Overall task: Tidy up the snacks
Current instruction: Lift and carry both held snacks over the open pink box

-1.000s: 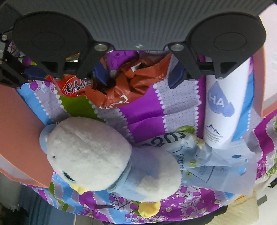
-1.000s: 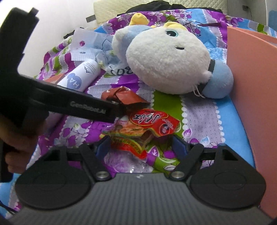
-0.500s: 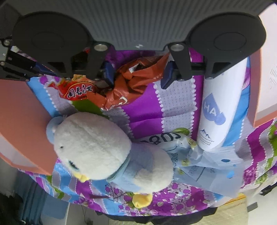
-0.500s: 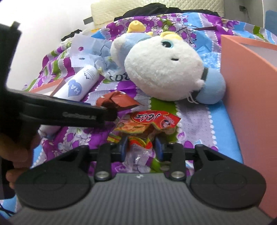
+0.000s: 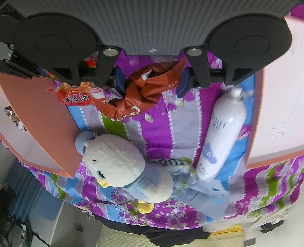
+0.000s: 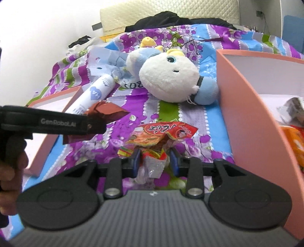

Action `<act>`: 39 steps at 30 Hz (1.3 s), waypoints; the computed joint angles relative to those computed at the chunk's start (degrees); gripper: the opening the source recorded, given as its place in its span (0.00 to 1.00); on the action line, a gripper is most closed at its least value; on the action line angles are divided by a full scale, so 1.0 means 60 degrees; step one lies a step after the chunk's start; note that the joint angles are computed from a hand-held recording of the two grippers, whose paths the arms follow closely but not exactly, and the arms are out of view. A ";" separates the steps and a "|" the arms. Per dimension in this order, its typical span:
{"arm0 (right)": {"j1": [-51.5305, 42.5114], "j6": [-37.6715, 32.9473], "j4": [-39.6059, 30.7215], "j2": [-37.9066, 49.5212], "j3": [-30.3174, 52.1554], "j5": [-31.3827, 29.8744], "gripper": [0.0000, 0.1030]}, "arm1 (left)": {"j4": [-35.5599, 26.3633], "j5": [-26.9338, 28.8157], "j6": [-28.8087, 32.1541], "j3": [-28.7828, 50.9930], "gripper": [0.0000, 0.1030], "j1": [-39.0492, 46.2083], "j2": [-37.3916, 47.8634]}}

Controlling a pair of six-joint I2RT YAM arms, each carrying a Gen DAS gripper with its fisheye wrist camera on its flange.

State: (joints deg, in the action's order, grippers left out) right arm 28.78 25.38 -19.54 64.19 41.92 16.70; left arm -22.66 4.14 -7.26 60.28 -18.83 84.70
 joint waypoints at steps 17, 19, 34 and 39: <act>0.2962 0.2538 -0.3866 -0.2913 -0.0185 0.2175 0.03 | -0.2545 -0.0454 -0.2266 -0.2749 0.60 -0.1074 -0.4784; 0.3126 0.2881 -0.4206 -0.3205 -0.0209 0.2170 0.03 | -0.2827 -0.0610 -0.2427 -0.2823 0.60 -0.1261 -0.5103; 0.5400 0.4996 -0.6718 -0.3561 0.1146 0.3760 0.03 | -0.4810 -0.1316 -0.4363 -0.1551 0.60 -0.2603 -0.6026; 0.6184 0.5739 -0.7668 -0.3386 0.1892 0.4497 0.03 | -0.5472 -0.1650 -0.4769 -0.0644 0.60 -0.3205 -0.5858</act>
State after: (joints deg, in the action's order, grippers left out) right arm 65.89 59.81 -65.55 43.88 53.27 43.68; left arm -55.50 -5.76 -35.87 56.41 -38.06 49.56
